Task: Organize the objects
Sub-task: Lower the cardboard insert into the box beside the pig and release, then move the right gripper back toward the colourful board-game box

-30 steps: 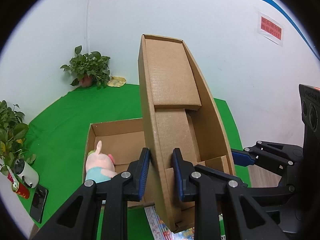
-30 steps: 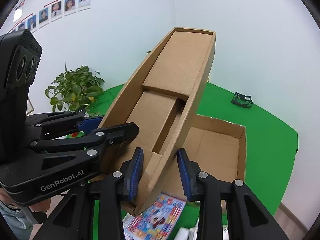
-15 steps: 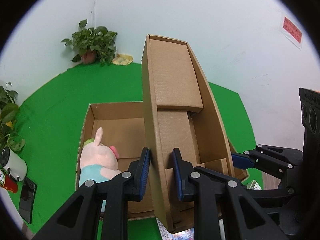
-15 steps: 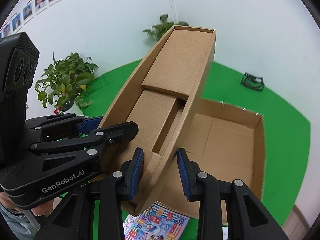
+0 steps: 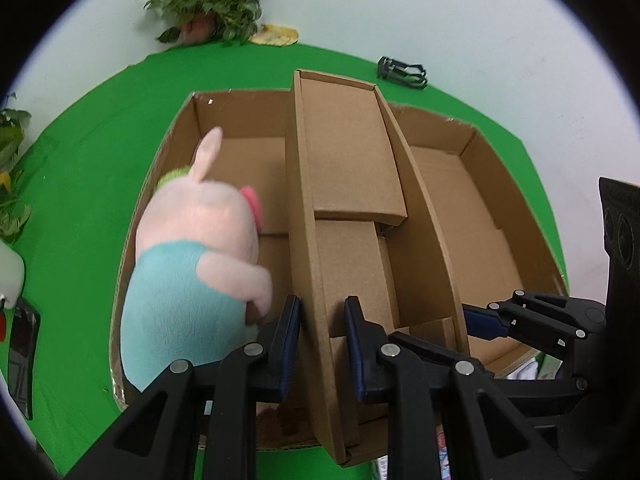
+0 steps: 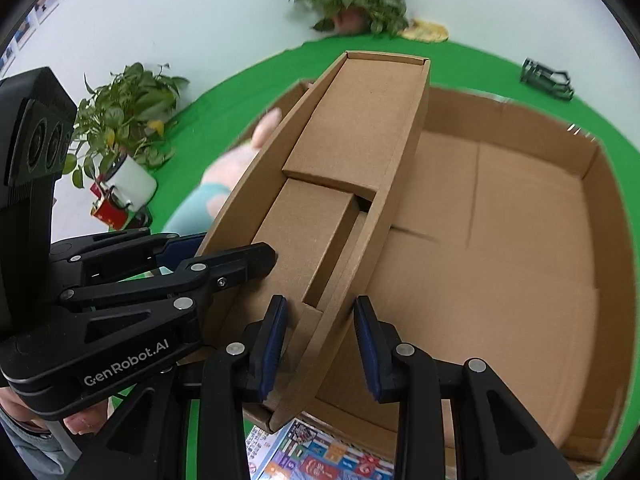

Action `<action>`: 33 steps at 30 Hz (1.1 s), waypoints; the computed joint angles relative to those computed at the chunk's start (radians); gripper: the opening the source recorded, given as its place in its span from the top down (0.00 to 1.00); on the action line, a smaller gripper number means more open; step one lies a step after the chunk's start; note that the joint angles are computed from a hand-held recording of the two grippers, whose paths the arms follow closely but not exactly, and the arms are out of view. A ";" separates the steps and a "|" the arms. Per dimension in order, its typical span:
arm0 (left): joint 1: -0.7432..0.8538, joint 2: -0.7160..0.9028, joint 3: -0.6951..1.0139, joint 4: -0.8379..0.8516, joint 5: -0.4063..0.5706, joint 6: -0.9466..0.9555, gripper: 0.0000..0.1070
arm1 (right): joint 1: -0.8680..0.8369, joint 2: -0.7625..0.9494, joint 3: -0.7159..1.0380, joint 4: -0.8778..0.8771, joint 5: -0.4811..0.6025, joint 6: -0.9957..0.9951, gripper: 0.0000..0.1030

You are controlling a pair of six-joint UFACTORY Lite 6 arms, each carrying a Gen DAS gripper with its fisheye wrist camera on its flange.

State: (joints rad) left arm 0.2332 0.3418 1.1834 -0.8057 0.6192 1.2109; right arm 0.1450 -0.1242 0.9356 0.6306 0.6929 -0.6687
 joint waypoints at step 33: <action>0.358 -0.749 -0.648 -0.709 0.149 0.890 0.04 | -0.177 -0.678 -0.435 -0.060 -0.149 0.082 0.00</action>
